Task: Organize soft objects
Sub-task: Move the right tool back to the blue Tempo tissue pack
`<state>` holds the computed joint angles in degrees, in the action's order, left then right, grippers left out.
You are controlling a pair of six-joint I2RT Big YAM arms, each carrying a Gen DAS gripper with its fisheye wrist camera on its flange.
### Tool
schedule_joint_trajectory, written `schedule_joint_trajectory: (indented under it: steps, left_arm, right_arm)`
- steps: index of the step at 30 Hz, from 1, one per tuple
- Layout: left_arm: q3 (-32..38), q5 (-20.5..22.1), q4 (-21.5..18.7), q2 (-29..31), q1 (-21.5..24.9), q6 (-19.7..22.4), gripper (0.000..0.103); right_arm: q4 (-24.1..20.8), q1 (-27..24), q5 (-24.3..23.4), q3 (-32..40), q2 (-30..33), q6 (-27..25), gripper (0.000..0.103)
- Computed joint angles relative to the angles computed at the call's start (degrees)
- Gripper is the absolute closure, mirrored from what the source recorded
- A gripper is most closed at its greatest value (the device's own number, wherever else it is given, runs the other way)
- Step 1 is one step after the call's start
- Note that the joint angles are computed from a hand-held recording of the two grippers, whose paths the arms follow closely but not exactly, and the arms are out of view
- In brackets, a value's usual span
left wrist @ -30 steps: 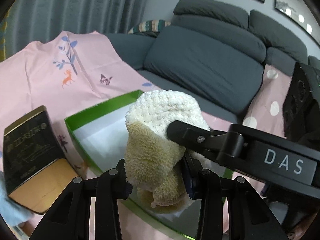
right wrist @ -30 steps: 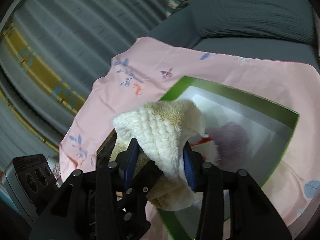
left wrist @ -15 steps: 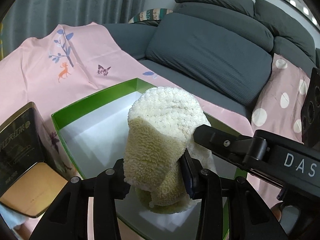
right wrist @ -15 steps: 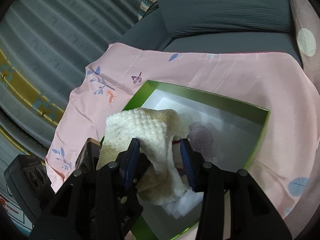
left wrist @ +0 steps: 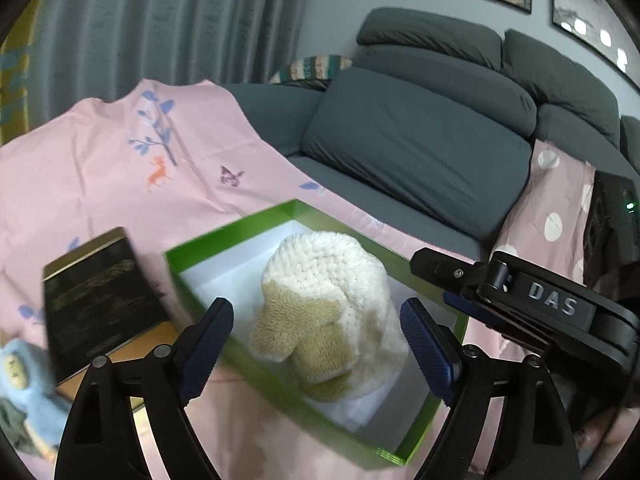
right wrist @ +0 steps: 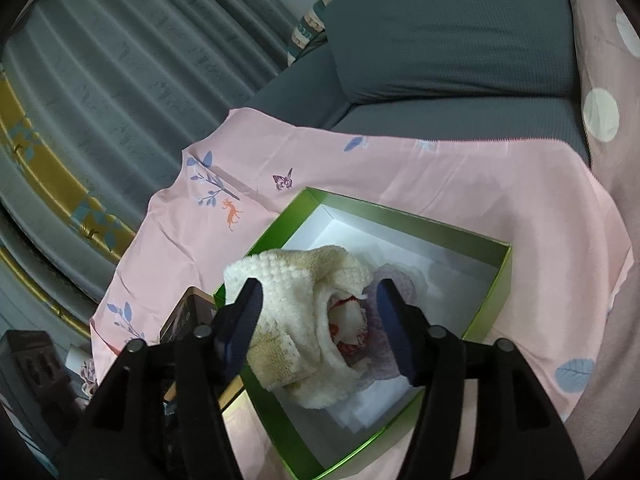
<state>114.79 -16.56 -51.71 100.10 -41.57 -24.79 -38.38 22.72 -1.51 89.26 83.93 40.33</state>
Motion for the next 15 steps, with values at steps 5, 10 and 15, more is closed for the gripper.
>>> schedule_joint_trajectory:
  steps: [5,10,15]
  left_arm:
    - [-7.25,-2.0,0.52,-7.09,0.25,-2.01,0.015]
    - [-15.71,-4.96,0.41,-14.97,0.6,-5.76,0.003]
    - [-22.76,-9.46,-1.55,-21.96,0.95,-10.21,0.003]
  right_arm:
    - [0.11,1.41,0.47,0.52,-0.71,-1.45,0.03]
    - [0.06,3.22,2.17,1.24,-0.97,-3.06,0.021]
    - [-1.7,4.93,3.93,2.79,-0.43,-5.03,0.019]
